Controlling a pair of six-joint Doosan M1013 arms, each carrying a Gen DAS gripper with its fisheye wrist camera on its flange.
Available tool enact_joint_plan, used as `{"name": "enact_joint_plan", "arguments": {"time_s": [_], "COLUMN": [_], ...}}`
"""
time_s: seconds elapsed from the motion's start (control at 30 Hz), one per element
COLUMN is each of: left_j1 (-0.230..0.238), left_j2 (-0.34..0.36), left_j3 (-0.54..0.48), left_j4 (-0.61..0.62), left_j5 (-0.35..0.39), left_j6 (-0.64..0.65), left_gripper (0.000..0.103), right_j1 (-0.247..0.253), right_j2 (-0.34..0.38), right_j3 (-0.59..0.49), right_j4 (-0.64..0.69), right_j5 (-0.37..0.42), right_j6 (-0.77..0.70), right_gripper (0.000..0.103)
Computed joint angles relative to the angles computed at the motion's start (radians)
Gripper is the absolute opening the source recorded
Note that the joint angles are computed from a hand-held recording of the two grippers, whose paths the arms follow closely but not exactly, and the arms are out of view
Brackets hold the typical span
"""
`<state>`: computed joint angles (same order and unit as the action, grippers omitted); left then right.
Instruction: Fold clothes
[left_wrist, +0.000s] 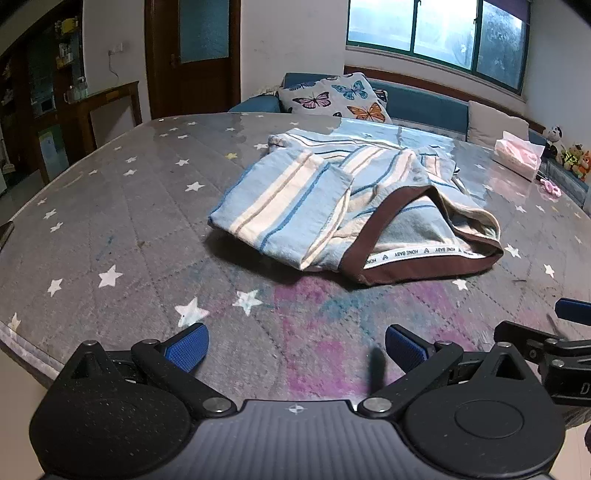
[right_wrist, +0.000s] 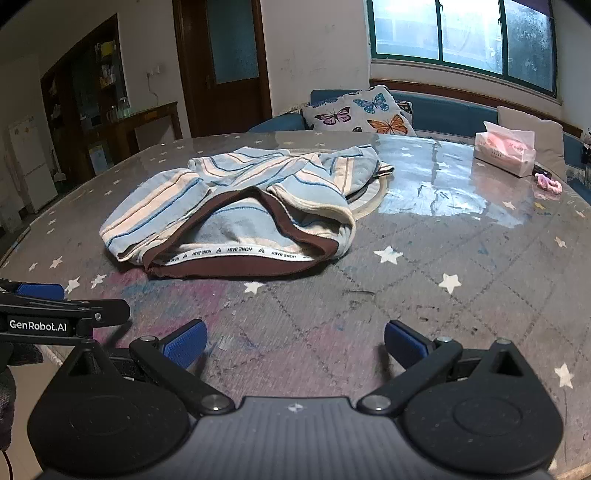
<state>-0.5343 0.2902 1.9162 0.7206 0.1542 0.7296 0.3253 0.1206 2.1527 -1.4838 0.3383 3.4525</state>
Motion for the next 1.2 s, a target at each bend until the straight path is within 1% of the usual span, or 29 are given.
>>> {"name": "enact_joint_plan", "arguments": {"time_s": [0.1,0.2,0.33,0.83,1.2], "left_j1": [-0.001,-0.006,-0.007,-0.012,-0.012], "left_j2": [-0.001,-0.002,-0.001,0.005,0.013], "left_j3": [0.003,0.003,0.002,-0.007,-0.018], "left_j4": [-0.022,-0.009,-0.050,-0.078,-0.136], "left_j5": [-0.003,0.002,0.003,0.017,0.026], "left_j6": [0.028,0.018,0.064,0.091,0.151], "left_gripper": [0.103,0.103,0.103,0.103,0.103], "right_j1": [0.003,0.003,0.005,0.007,0.004], "right_j2": [0.001,0.003,0.004,0.007,0.012], "right_j3": [0.000,-0.001,-0.002,-0.007,-0.012], "right_j4": [0.002,0.003,0.011,0.033,0.057], "right_j5": [0.003,0.002,0.008,0.000,-0.009], "right_j6": [-0.002,-0.002,-0.012,-0.046,-0.077], "right_gripper": [0.103,0.103,0.103,0.103,0.103]}}
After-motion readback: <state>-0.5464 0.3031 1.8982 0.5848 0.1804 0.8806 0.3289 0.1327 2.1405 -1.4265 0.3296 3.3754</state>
